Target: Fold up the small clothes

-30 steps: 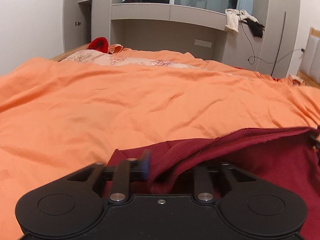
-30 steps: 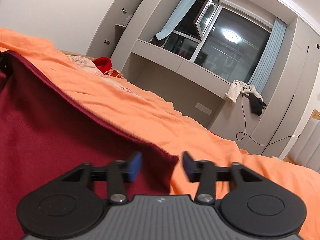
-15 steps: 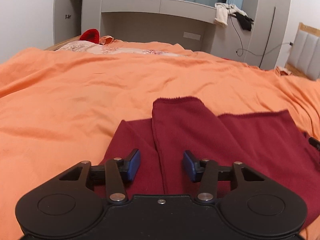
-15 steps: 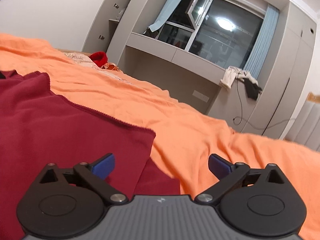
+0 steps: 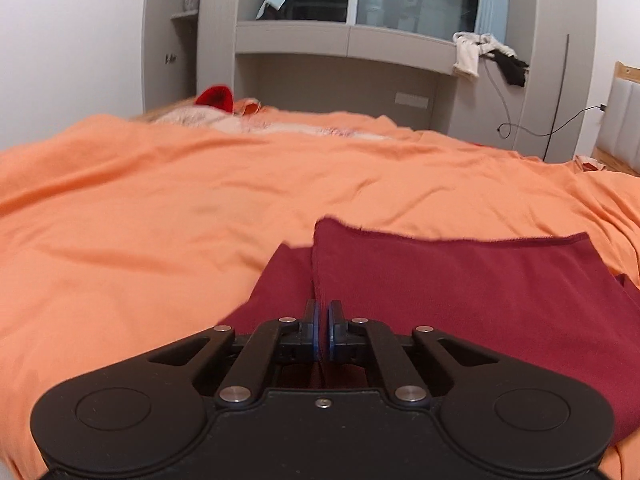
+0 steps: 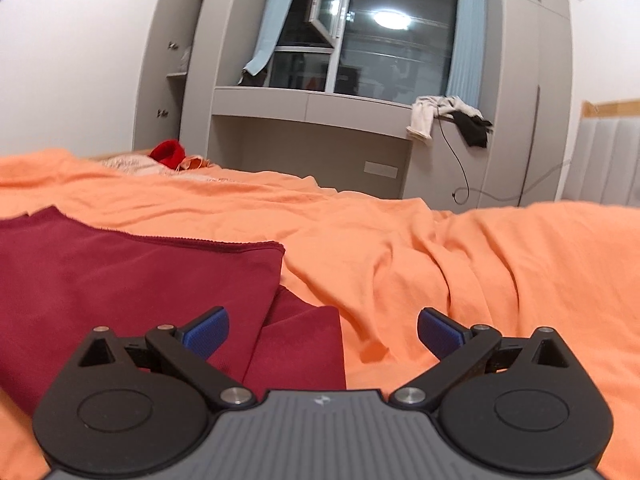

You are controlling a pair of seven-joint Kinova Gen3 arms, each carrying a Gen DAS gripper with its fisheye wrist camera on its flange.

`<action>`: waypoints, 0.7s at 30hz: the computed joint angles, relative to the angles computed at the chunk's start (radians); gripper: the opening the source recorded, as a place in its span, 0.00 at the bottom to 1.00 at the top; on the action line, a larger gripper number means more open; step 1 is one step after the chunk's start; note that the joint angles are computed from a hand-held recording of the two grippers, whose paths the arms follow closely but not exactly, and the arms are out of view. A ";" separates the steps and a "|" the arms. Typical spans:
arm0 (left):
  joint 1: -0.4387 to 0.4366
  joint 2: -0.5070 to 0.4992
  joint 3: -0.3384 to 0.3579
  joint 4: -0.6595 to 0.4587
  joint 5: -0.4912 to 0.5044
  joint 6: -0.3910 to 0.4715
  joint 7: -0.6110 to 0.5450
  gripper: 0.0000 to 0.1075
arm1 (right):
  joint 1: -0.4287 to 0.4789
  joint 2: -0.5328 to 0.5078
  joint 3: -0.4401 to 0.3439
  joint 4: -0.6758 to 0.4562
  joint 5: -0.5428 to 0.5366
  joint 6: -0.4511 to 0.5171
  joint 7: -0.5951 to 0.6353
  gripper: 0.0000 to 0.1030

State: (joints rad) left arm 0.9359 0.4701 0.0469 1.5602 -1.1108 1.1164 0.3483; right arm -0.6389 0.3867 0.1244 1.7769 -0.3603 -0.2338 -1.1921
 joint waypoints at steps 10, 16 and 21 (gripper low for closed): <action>0.013 -0.007 -0.004 0.048 -0.042 -0.019 0.070 0.11 | -0.092 -0.019 0.062 0.021 -0.115 -0.024 0.051 1.00; 0.022 -0.038 0.009 0.126 -0.142 -0.049 0.235 0.43 | -0.074 -0.022 -0.002 -0.017 -0.153 0.008 0.025 1.00; 0.070 -0.010 0.029 0.112 -0.197 0.082 0.308 0.95 | -0.094 -0.010 -0.023 -0.043 -0.105 0.036 -0.009 1.00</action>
